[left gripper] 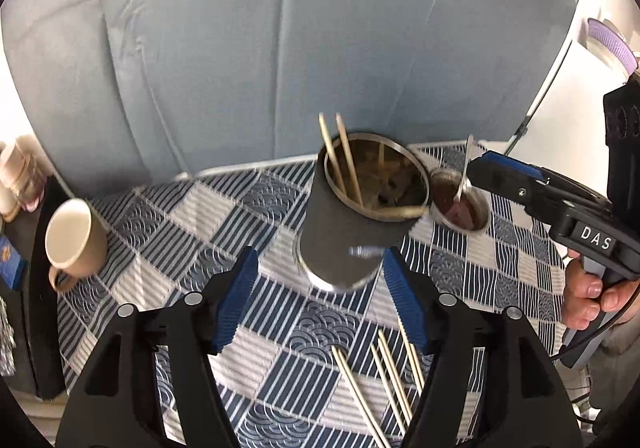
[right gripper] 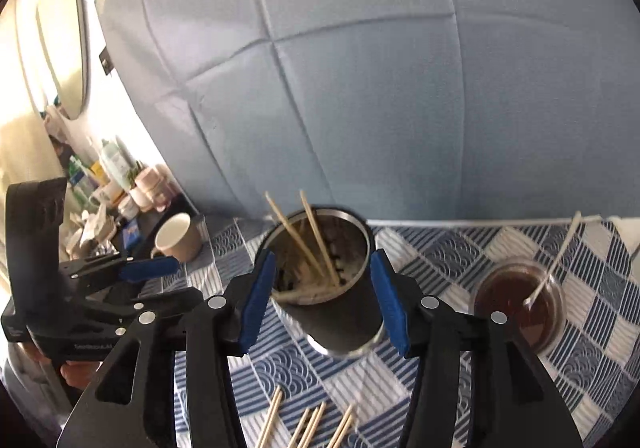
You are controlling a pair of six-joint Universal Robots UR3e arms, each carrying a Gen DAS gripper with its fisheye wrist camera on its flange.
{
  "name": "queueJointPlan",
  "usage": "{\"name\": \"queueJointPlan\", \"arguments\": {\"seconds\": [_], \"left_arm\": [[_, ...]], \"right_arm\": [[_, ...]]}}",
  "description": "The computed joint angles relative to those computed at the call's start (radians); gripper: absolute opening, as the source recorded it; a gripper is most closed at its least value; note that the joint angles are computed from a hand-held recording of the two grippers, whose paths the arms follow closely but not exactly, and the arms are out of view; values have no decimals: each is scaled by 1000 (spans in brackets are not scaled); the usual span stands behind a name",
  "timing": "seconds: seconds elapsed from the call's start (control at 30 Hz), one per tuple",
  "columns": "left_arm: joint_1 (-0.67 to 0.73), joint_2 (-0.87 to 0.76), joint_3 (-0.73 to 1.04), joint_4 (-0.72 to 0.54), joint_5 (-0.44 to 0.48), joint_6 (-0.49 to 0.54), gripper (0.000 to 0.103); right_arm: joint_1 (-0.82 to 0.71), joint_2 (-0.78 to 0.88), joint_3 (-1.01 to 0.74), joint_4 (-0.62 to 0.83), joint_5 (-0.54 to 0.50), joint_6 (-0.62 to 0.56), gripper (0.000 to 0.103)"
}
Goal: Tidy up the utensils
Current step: 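Open the left tool to release the chopstick into the holder, then move the left tool back down to the chopstick pile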
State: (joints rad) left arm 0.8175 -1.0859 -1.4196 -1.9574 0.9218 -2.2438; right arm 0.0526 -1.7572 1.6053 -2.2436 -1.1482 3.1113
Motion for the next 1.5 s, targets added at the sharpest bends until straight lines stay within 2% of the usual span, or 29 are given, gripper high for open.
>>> {"name": "queueJointPlan", "arguments": {"seconds": [0.23, 0.57, 0.73, 0.93, 1.13, 1.5], "left_arm": [[48, 67, -79, -91, 45, 66, 78], [35, 159, -235, -55, 144, 67, 84], [-46, 196, -361, 75, 247, 4, 84], [-126, 228, -468, 166, 328, -22, 84], [-143, 227, -526, 173, 355, -32, 84], [-210, 211, -625, 273, 429, -108, 84]], "right_arm": [[-1, -94, 133, 37, -14, -4, 52], [15, -156, 280, 75, -61, -14, 52], [31, -160, 347, 78, -96, -9, 52], [52, -149, 422, 66, -141, -6, 52], [77, -121, 461, 47, -185, -11, 53], [107, -79, 515, 9, -255, -3, 58]]}}
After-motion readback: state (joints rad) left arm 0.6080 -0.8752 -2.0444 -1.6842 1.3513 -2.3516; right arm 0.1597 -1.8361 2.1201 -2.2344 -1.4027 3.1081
